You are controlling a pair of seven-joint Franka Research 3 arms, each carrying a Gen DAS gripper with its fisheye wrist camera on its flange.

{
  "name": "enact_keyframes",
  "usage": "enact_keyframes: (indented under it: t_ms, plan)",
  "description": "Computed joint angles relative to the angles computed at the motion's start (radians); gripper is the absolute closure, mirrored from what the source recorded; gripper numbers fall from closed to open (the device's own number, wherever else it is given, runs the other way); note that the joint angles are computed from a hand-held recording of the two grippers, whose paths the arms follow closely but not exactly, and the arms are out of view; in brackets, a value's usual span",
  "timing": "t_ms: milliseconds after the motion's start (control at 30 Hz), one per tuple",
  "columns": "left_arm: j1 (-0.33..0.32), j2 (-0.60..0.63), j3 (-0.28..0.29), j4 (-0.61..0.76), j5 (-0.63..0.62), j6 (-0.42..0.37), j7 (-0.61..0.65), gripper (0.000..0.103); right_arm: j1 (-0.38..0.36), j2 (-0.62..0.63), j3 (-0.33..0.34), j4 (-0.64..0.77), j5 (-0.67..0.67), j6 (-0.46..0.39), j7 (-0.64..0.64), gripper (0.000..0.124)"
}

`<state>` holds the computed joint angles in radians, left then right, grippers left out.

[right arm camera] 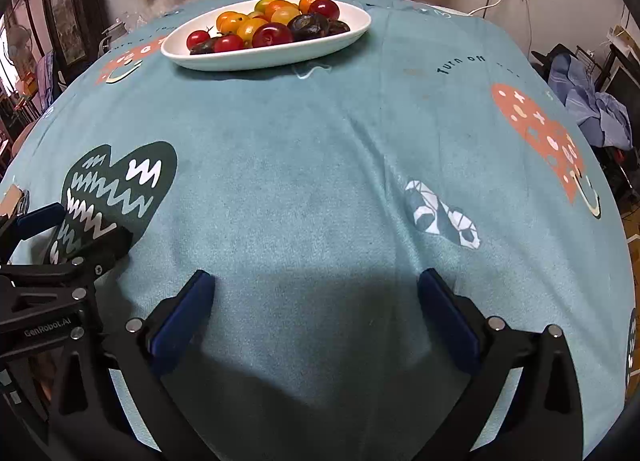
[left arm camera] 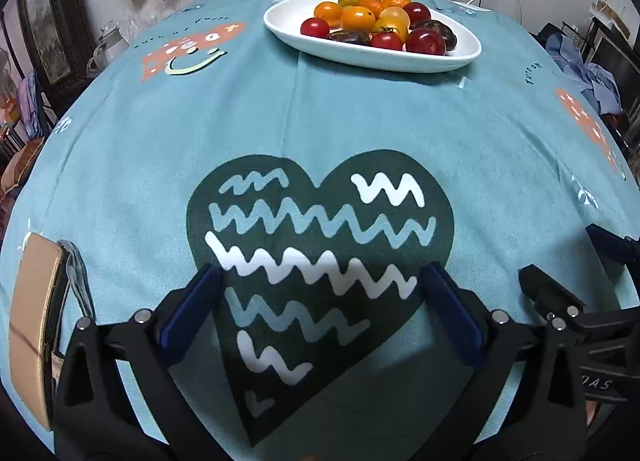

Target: Organize fruits

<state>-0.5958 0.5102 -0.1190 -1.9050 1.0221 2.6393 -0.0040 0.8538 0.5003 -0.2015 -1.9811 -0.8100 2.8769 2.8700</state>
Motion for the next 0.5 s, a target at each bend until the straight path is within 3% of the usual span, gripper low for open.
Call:
enact_keyframes:
  t_ms: [500]
  plan:
    - [0.000,-0.002,0.000,-0.002,-0.002,0.000,0.002,0.002,0.006,0.003,-0.007,0.000,0.002,0.004,0.001,0.022]
